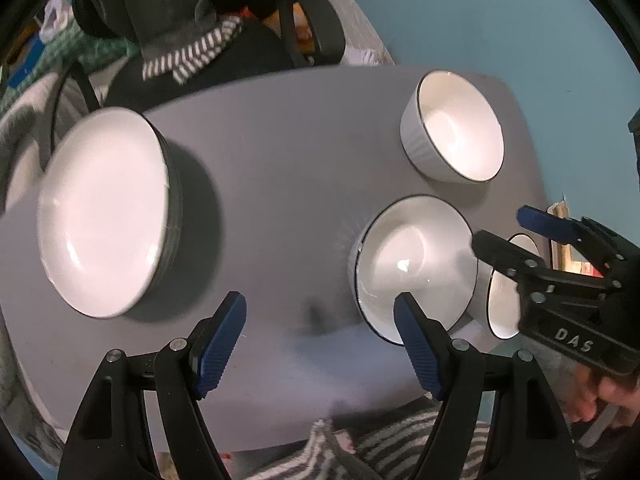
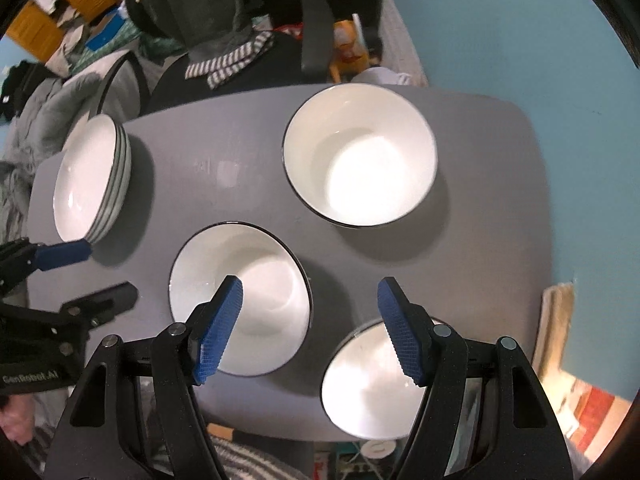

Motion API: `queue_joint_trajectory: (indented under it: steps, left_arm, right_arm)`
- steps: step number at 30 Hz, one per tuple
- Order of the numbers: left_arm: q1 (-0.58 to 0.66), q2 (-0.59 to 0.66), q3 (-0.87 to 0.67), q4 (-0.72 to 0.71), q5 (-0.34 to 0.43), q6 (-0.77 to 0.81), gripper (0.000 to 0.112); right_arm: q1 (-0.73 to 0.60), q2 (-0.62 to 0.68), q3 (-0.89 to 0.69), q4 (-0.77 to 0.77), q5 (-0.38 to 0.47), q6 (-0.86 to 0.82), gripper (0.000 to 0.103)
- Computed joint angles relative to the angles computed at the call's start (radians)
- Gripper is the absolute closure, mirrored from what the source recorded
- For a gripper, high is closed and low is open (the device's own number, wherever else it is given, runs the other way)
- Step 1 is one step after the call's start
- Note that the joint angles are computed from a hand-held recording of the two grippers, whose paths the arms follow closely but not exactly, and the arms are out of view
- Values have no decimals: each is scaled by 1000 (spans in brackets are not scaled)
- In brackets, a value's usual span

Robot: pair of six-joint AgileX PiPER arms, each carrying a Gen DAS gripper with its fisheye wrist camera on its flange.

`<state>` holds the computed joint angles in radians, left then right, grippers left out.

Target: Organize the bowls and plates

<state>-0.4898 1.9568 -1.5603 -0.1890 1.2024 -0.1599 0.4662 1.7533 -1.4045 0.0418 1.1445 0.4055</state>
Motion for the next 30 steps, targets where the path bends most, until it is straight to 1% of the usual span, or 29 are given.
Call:
queue_joint_trajectory:
  steps: [2, 5, 11, 16, 19, 21, 24, 25, 26, 27, 30]
  left_arm:
    - [2, 9, 12, -23, -14, 4, 35]
    - [-7, 21, 25, -19, -39, -8, 35]
    - [-22, 71, -2, -11, -48, -23, 35]
    - [-16, 104, 2, -40, -55, -13, 35]
    - [-17, 121, 2, -42, -57, -18, 35]
    - [-21, 131, -4, -43, -58, -19, 39]
    - [-34, 148, -20, -30, -45, -32, 49]
    - [-36, 153, -26, -29, -41, -34, 56]
    - [-39, 159, -34, -27, -34, -36, 59]
    - [-41, 163, -38, -27, -31, -35, 60]
    - [-41, 173, -49, -36, -26, -33, 62]
  right_arm:
    - [-3, 16, 10, 11, -17, -16, 33]
    - [-8, 37, 19, 25, -32, -37, 33]
    - [-18, 56, 43, 42, -62, -80, 33]
    - [-26, 66, 57, 47, -69, -96, 33]
    - [-29, 75, 62, 49, -72, -114, 37]
    - [-30, 79, 65, 52, -69, -127, 44]
    - [-34, 79, 72, 59, -63, -138, 50]
    - [-35, 80, 74, 61, -61, -140, 52]
    - [-35, 79, 77, 63, -57, -140, 55]
    - [-37, 79, 78, 65, -54, -141, 58]
    - [-44, 72, 93, 82, -62, -150, 59]
